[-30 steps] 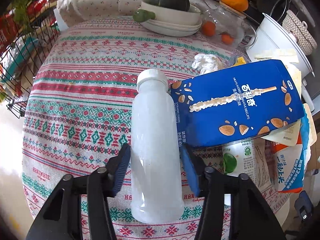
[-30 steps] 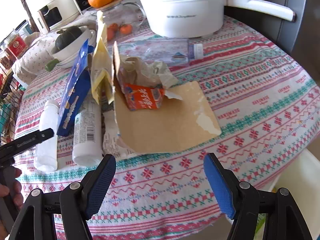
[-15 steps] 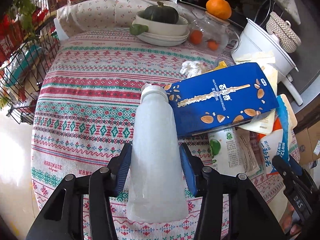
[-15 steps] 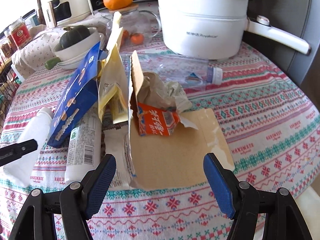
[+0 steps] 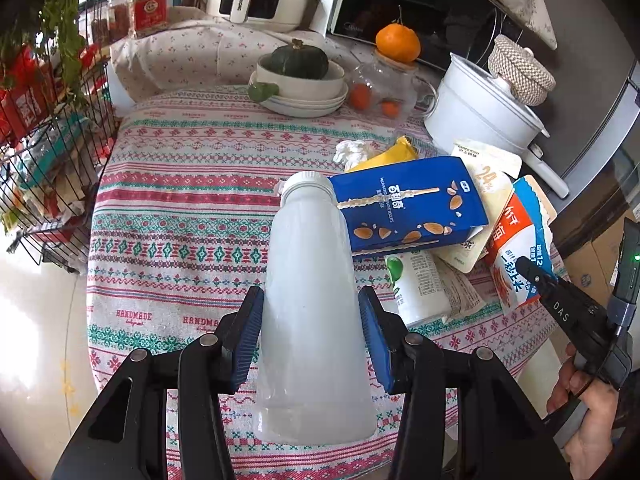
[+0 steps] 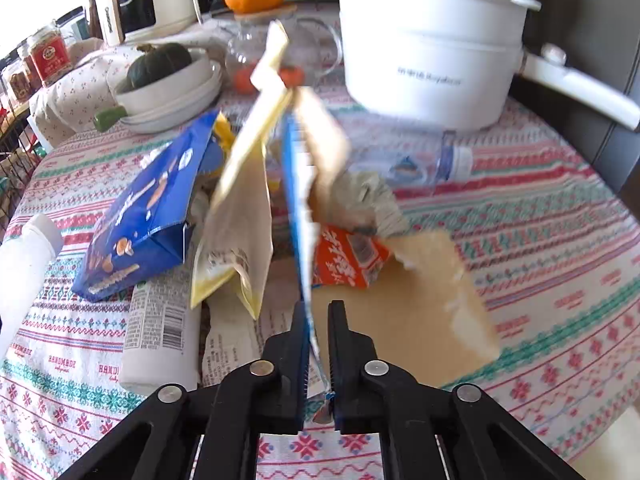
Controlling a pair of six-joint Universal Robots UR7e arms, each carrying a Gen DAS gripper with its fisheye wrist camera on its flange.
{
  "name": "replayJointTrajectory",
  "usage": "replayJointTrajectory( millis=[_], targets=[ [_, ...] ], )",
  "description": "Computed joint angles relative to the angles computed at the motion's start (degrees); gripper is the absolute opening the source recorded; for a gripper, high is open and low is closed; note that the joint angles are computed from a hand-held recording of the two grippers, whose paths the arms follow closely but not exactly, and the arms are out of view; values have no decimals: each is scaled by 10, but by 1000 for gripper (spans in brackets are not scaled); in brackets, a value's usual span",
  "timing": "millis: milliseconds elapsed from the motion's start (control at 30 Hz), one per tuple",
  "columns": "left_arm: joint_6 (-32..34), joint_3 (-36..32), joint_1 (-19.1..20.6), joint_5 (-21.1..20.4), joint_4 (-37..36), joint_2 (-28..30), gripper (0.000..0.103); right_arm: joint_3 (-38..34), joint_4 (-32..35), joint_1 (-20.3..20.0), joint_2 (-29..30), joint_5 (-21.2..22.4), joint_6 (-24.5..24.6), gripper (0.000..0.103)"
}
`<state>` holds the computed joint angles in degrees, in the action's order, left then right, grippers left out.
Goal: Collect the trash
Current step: 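Grasp the red-and-white milk carton with right tool and lift it, then carry both items to the white bin and open right tool to drop the carton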
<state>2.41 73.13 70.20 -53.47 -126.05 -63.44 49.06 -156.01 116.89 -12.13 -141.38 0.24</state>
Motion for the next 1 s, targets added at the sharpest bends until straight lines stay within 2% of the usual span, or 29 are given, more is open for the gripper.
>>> replayJointTrajectory(
  millis=[233,667,1000],
  targets=[
    [8,19,-10,-28,-17,-18,51,71,-51,4,-63,30,17,0],
    [29,61,-36,-79,-46,-45,51,232,-190,15,-187,88,21,0],
    [56,104,-70,-115,-60,-56,51,336,-229,32,-262,67,22,0]
  ],
)
